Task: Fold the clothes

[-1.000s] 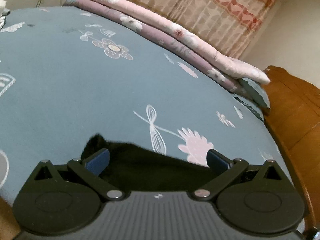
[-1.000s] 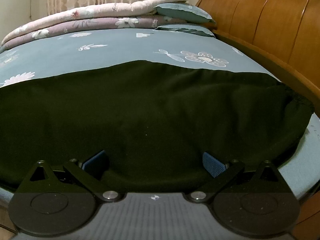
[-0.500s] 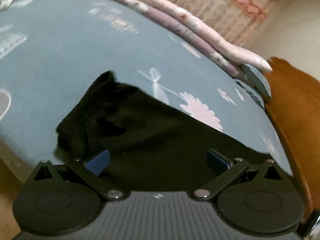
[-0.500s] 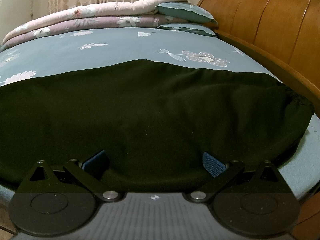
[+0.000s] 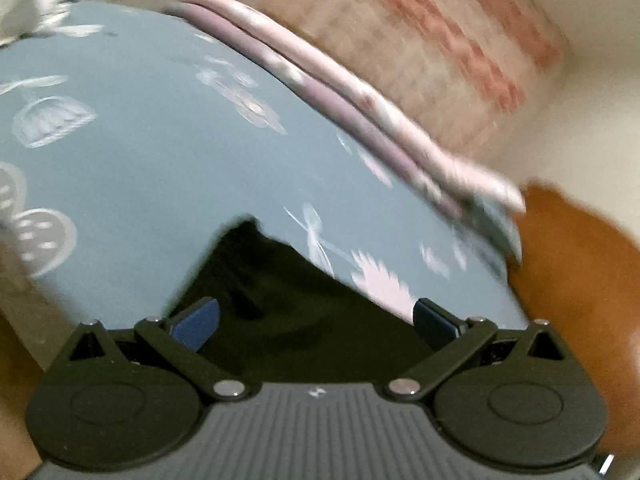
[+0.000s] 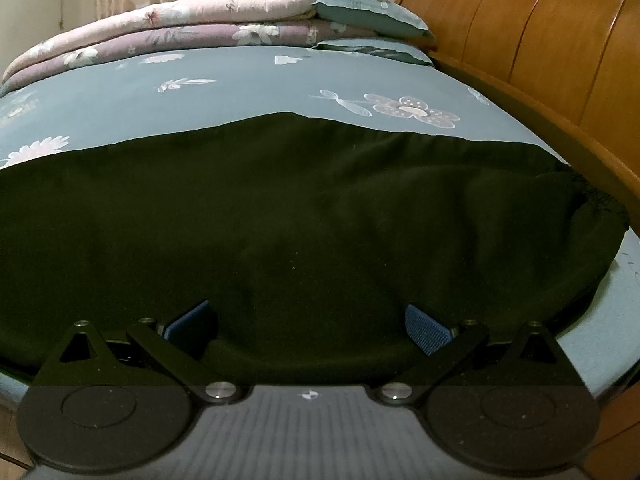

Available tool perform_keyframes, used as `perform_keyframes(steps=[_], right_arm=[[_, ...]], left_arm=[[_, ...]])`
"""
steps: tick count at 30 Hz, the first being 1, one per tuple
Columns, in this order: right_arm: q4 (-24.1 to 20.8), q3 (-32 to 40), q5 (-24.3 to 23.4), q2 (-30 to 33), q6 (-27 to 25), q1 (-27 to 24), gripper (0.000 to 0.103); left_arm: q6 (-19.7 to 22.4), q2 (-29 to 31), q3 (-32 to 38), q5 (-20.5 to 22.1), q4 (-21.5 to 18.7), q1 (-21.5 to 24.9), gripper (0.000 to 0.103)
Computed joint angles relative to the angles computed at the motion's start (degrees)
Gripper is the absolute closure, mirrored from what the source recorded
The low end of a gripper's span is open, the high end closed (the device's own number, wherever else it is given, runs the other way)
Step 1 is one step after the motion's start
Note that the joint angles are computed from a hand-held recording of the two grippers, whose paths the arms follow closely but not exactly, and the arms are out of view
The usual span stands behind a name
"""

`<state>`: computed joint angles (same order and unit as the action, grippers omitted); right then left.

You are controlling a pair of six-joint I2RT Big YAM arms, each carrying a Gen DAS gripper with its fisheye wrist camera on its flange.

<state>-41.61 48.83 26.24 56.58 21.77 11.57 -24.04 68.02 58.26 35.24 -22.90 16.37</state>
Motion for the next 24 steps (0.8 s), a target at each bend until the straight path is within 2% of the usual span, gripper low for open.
perform_keyframes(steps=[2,4,7,10,13,16,18,20,23,24], right_arm=[[-1.02,0.73,-0.28,0.42,0.25,-0.11,0.0],[-2.4,1.79,-1.23,0.75,0.68,-0.39,0.0],[0.19,1.98,-2.88,-1.08,-2.08,0.01,0.0],[1.47,4.01,-0.65,-0.84,-7.52,2.51,0.0],[2.91,5.14,0.08,-0.44,-10.47,4.85,0.0],[3.36,5.54,-1.0,-0.06,-9.73,6.28,0.0],[3.1,5.8,-1.24,0.36,-9.0,7.04,0.0],[2.93,6.27,-1.07,1.01,-8.76,7.59,0.0],[2.79,6.66,-0.26,1.45,-8.28,8.56,0.0],[2.78,6.58,-0.19,1.3,-8.04,8.72,0.0]], left_arm=[[-6.6,0.68,-0.82,0.87,1.17,2.49,0.001],[-16.69,2.13,-2.74,5.52,5.8,4.85,0.001],[-25.51,4.66,-4.69,12.05,11.65,6.29,0.001],[-22.06,6.96,-2.61,11.2,8.13,5.3,0.001],[-21.69,9.33,-1.12,12.39,7.53,4.92,0.001],[-21.02,10.2,-0.57,12.96,7.1,4.16,0.001],[-18.59,10.74,0.65,13.51,4.21,4.22,0.001],[-14.86,11.87,3.02,14.02,-0.57,3.83,0.001],[-10.59,11.99,5.07,12.93,-6.42,2.91,0.001],[-10.04,11.8,5.03,13.21,-7.12,2.85,0.001]])
